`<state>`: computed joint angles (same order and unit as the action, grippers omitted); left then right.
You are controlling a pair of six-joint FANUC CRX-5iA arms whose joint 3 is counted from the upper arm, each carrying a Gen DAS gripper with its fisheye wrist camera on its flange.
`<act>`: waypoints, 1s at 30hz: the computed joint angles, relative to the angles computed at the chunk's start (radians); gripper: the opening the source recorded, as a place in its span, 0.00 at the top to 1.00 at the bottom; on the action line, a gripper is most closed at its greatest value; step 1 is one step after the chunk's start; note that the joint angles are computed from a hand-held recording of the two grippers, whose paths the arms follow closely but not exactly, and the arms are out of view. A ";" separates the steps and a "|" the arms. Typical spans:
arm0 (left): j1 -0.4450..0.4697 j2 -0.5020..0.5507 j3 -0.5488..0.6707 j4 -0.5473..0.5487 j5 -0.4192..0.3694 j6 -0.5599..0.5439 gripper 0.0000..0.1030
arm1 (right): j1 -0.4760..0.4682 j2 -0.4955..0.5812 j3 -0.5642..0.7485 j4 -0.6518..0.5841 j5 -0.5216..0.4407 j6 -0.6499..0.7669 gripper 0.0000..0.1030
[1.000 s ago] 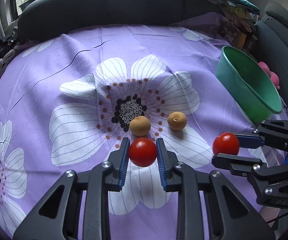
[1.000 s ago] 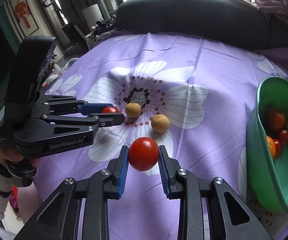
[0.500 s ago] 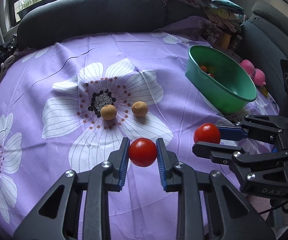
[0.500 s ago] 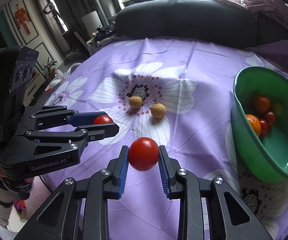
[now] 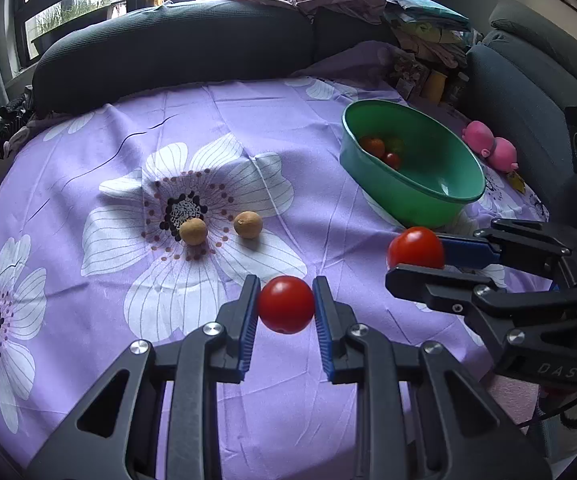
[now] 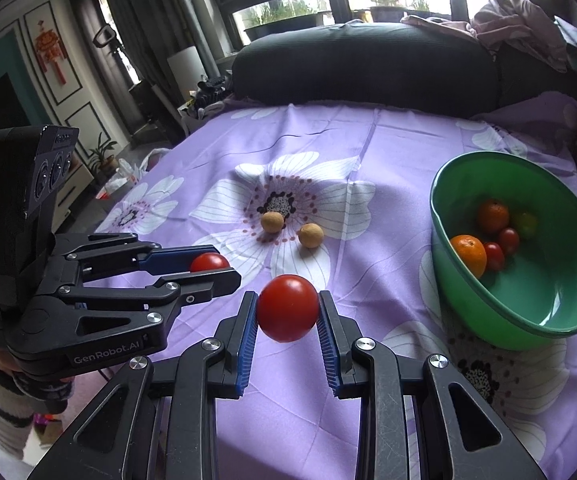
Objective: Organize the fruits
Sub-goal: 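Carry the left tool's tomato into the bowl while the right tool carries its tomato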
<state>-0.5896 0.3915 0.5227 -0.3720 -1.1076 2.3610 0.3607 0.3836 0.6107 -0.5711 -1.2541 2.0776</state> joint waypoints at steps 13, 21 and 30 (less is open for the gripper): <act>-0.025 0.053 0.106 -0.022 -0.032 -0.027 0.75 | -0.038 -0.032 -0.022 -0.041 0.037 0.014 0.70; -0.023 0.106 0.196 -0.014 -0.044 -0.077 0.75 | -0.067 -0.032 -0.014 -0.056 0.056 0.011 0.70; -0.021 0.174 0.311 -0.011 -0.080 -0.139 0.75 | -0.097 -0.013 0.020 -0.077 0.072 0.003 0.70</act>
